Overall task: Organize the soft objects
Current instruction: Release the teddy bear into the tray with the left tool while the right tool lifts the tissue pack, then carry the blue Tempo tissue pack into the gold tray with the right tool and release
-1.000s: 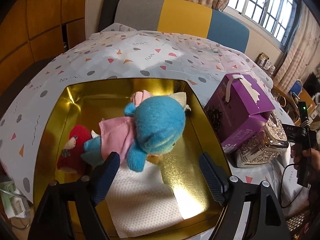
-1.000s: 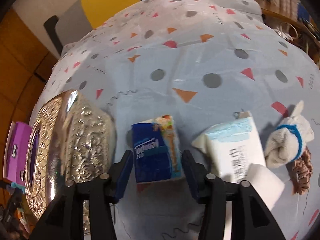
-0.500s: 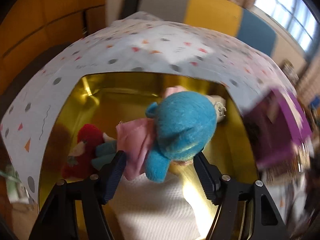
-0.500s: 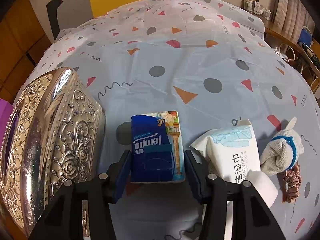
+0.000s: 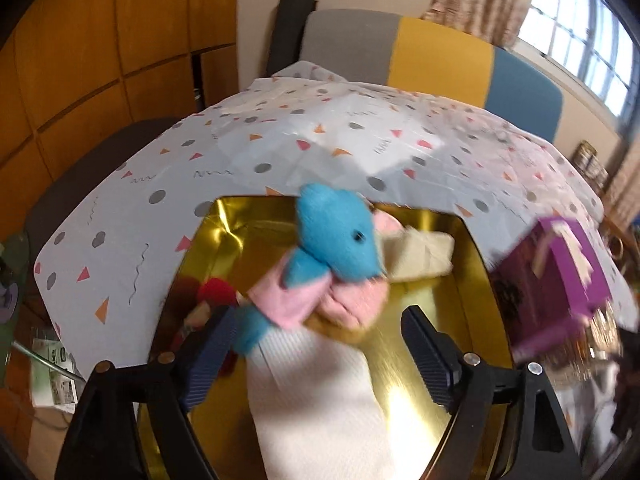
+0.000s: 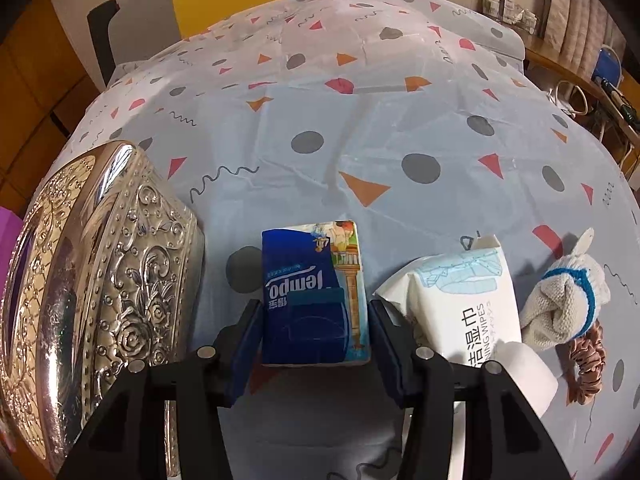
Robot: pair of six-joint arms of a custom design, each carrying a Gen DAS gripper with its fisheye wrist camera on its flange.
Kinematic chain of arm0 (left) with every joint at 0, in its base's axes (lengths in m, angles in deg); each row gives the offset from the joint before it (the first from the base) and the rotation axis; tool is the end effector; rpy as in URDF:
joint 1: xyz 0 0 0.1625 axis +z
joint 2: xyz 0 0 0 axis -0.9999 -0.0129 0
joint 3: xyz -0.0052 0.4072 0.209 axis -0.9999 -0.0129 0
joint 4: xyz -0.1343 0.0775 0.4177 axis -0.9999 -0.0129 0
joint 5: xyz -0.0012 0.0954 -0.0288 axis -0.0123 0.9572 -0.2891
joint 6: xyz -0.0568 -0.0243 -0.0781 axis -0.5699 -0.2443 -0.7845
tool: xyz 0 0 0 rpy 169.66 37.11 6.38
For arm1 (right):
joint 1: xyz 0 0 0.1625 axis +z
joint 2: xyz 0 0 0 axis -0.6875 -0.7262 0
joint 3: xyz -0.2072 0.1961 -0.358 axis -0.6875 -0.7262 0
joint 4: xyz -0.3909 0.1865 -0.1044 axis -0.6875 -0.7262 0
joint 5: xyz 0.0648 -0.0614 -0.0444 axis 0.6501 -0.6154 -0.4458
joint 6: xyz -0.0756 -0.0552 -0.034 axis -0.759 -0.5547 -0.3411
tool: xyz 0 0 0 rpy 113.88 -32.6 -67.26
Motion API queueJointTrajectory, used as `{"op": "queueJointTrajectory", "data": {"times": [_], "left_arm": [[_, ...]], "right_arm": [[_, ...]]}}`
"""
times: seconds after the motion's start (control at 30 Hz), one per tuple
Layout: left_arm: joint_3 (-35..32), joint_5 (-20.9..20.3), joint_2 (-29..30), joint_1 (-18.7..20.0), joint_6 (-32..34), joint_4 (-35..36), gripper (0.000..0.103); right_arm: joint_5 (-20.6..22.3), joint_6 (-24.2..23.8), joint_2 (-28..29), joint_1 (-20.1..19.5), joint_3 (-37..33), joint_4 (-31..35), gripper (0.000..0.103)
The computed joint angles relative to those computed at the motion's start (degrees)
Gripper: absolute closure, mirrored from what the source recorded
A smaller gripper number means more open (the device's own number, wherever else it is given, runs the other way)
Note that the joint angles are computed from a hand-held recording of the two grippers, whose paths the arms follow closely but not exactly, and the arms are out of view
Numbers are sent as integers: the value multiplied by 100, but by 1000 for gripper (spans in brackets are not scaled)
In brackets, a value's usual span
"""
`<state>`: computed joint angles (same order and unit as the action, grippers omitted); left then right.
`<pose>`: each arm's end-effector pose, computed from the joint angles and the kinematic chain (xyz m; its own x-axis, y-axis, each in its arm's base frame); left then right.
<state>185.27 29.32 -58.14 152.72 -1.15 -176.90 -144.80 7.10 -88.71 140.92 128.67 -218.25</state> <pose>0.0074 -0.4841 0.3214 -0.6857 -0.4375 -0.5817 0.1978 0.6572 -0.7273 0.1757 -0.7222 0.0603 -0.7763 -0.1963 0.5990 -0.4023 0.8859 -0.2311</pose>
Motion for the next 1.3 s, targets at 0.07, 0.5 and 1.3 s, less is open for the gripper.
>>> {"op": "queueJointTrajectory", "data": {"times": [0.07,0.5,1.3], "left_arm": [[128,18,-57,-142,-84,143,18],[537,131,-248,-721,-109,270,16],[814,-214,-511,-827,32,263,16]], "right_arm": [[-8,-14,4,4,3,-22,51],[493,240,-257,-49,252,-479,52],[2072,438,-440,491,16,-351,52]]}}
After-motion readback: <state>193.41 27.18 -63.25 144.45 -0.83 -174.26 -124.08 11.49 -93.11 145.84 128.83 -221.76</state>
